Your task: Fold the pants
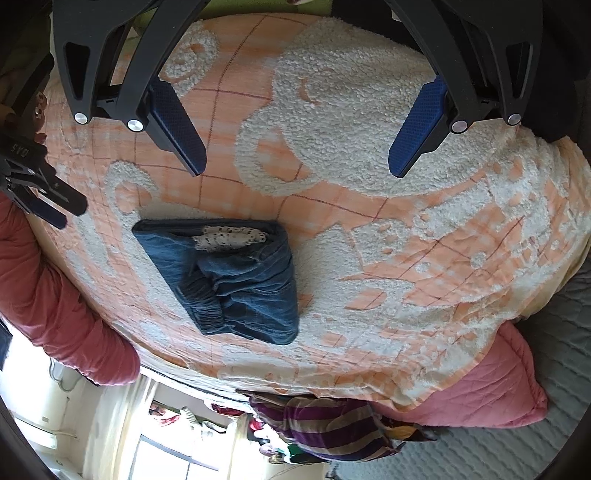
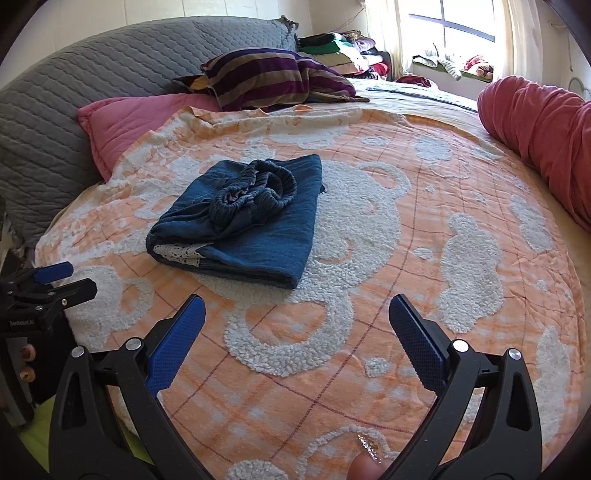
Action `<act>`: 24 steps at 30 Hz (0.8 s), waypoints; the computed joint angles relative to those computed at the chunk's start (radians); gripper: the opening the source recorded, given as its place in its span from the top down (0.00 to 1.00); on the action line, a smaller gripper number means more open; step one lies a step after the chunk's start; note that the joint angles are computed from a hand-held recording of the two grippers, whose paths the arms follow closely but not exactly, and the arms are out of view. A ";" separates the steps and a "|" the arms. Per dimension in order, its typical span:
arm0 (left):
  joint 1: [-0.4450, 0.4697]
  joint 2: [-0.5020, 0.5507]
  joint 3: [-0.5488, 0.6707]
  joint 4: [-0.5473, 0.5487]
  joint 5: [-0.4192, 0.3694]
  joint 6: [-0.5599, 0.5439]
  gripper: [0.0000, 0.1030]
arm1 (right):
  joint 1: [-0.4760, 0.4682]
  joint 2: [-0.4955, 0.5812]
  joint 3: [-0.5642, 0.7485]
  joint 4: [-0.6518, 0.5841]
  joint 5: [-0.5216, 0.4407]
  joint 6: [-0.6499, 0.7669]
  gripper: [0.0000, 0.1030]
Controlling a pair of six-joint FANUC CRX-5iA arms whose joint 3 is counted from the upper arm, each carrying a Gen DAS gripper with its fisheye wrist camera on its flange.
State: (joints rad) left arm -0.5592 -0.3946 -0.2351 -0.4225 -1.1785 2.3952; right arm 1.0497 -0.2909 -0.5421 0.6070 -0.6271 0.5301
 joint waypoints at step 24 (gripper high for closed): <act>0.759 0.317 0.111 0.107 0.130 -0.361 0.04 | -0.693 0.419 0.293 -0.003 -0.272 -0.022 0.09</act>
